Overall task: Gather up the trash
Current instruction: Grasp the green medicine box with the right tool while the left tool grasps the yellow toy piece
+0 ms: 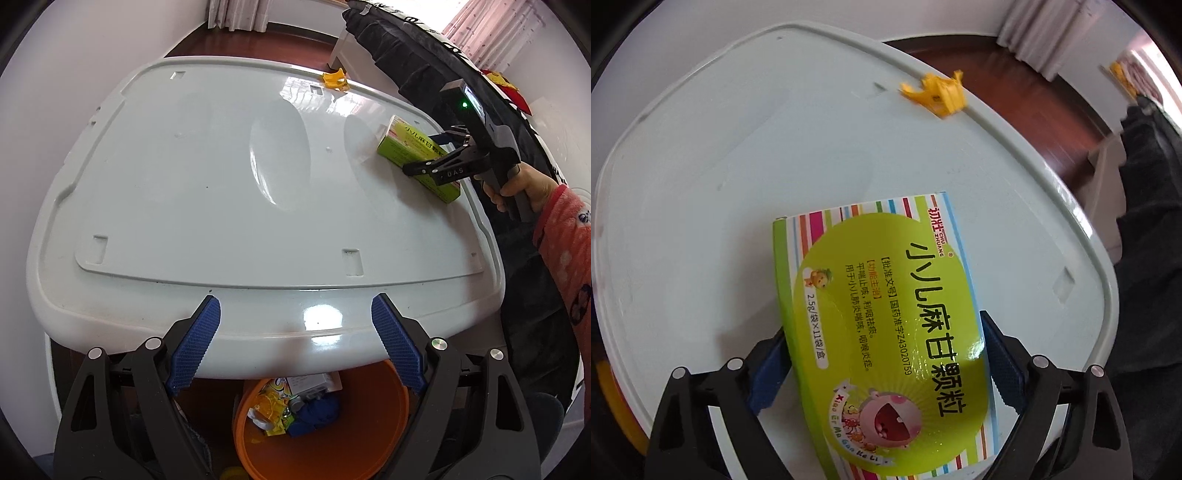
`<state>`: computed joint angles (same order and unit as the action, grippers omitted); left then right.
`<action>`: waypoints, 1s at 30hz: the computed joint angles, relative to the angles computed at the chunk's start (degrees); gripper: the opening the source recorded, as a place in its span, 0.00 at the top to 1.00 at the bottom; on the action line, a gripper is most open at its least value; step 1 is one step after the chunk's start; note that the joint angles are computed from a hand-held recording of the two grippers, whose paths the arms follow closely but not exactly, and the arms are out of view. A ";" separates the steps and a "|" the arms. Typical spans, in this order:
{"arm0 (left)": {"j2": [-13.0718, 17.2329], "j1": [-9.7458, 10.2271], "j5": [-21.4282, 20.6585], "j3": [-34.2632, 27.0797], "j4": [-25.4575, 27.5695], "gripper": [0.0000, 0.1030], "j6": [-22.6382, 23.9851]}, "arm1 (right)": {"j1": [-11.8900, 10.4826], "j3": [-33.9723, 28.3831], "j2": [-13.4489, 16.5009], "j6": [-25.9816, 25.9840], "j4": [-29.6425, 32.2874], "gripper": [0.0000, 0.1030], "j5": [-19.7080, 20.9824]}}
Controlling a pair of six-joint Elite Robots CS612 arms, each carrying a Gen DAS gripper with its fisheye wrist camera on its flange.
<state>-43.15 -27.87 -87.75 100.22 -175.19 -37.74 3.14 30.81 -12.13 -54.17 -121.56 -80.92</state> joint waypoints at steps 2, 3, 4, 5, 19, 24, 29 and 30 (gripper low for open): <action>-0.10 -0.06 0.55 0.06 -0.11 0.21 0.12 | -0.29 3.03 -1.48 1.44 -3.62 0.13 1.33; -0.25 -0.20 1.38 0.23 -0.26 0.21 0.24 | -0.65 5.38 -2.85 3.02 -5.71 0.13 3.09; -0.39 -0.34 2.49 0.36 -0.38 0.20 0.33 | -0.98 9.48 -5.00 3.82 -8.87 0.13 4.13; -0.50 -0.41 3.17 0.47 -0.39 0.20 0.29 | -1.31 12.66 -6.78 5.32 -12.36 0.13 5.30; 1.15 2.39 1.84 -10.15 3.08 0.21 8.61 | -5.12 52.64 -30.56 24.37 -40.01 0.13 12.24; 7.71 3.45 1.31 -23.56 15.00 0.21 11.88 | -5.36 61.26 -34.55 26.43 -46.31 0.13 13.10; 15.56 4.07 1.42 -37.79 23.02 0.21 13.13 | -5.66 63.98 -35.31 30.61 -44.62 0.13 18.02; 17.33 4.28 0.75 -40.90 24.38 0.21 12.53 | -5.64 63.73 -34.86 30.87 -43.72 0.13 19.44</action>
